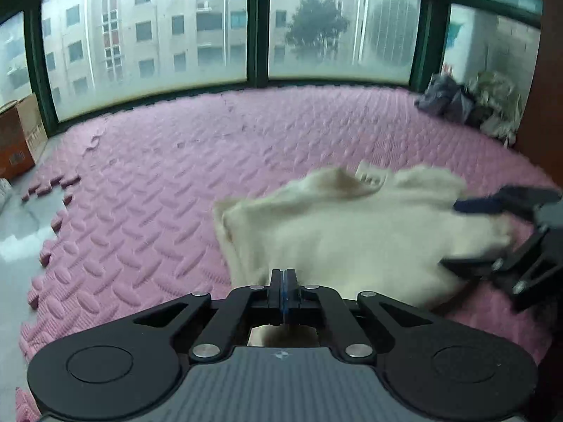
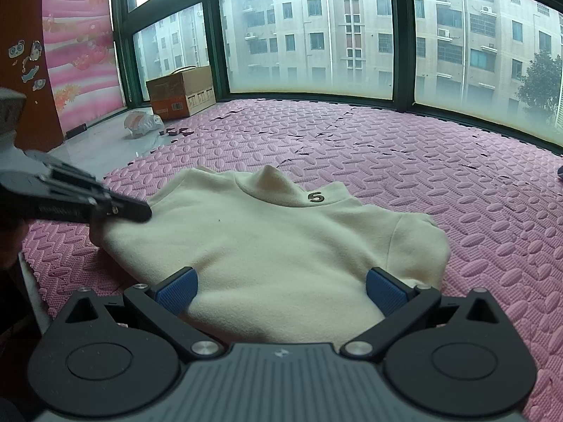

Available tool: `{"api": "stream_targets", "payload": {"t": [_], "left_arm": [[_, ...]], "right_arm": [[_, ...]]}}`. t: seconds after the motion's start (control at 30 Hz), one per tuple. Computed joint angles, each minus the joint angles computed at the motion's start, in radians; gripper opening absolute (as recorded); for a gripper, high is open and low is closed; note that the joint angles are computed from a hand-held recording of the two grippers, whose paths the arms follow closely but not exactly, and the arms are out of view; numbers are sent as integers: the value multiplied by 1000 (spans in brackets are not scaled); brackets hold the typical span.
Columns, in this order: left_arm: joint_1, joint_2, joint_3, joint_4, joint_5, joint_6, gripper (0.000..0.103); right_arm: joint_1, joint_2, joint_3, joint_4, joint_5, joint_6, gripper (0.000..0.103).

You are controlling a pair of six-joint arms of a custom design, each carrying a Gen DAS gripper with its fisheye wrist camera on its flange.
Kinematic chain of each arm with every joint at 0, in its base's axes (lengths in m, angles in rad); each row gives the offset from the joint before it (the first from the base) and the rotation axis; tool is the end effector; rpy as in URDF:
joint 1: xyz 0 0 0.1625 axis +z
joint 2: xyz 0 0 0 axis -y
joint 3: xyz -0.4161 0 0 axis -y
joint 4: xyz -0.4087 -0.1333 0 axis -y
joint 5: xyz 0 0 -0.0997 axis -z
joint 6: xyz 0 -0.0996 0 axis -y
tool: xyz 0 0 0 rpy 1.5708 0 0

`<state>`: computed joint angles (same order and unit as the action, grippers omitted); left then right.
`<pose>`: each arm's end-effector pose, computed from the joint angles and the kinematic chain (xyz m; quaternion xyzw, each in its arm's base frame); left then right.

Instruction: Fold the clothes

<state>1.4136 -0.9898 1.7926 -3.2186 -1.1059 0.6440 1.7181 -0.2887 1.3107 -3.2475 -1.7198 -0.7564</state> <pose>0.0748 -0.6650 0.2318 0.2591 0.8541 -0.3366 0.3001 0.2275 -0.7256 -0.0851 0.3908 -0.8600 0.2848 0.1634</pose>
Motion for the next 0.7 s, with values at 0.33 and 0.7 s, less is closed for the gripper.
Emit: {"api": "stream_targets", "payload": {"t": [0.33,0.7], "left_arm": [[-21,-21,-21,40,-35,-44,4],[-1,47,-130,111,28,-122,11]], "right_arm": [[5,4,-8,11,-16,-12,103],[25,3,-25,-5,-25,-26,103]]}}
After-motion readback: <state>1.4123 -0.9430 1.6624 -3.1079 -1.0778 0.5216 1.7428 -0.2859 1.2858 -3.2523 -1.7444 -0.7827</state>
